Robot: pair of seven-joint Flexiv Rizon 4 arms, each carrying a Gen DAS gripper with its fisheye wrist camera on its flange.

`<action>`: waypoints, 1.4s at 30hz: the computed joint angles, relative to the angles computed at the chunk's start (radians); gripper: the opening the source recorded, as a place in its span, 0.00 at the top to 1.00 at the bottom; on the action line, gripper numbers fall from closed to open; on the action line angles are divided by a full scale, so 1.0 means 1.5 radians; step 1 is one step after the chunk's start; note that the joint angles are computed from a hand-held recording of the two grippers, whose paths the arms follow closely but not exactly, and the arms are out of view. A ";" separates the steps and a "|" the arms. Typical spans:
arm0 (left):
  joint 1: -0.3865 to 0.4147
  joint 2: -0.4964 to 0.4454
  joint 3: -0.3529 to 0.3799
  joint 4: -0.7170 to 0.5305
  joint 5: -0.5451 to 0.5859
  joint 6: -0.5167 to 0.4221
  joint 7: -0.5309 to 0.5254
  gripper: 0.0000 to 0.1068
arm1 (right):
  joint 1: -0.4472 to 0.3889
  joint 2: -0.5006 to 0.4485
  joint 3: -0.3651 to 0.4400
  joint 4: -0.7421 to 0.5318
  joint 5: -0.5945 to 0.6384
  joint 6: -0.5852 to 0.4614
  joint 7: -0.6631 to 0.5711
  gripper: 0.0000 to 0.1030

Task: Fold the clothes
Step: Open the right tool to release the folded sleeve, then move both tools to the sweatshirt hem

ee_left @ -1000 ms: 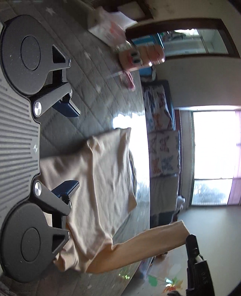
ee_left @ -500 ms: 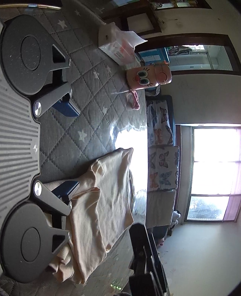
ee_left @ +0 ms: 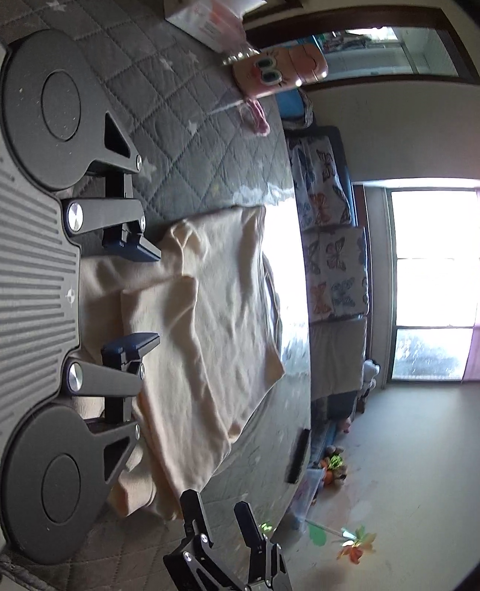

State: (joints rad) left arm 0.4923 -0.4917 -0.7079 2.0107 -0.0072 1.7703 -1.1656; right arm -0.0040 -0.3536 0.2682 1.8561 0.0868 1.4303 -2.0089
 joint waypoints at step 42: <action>-0.055 -0.011 0.001 -0.039 -0.116 -0.072 0.159 0.90 | -0.039 -0.081 0.062 -0.066 0.002 -0.001 0.007 0.14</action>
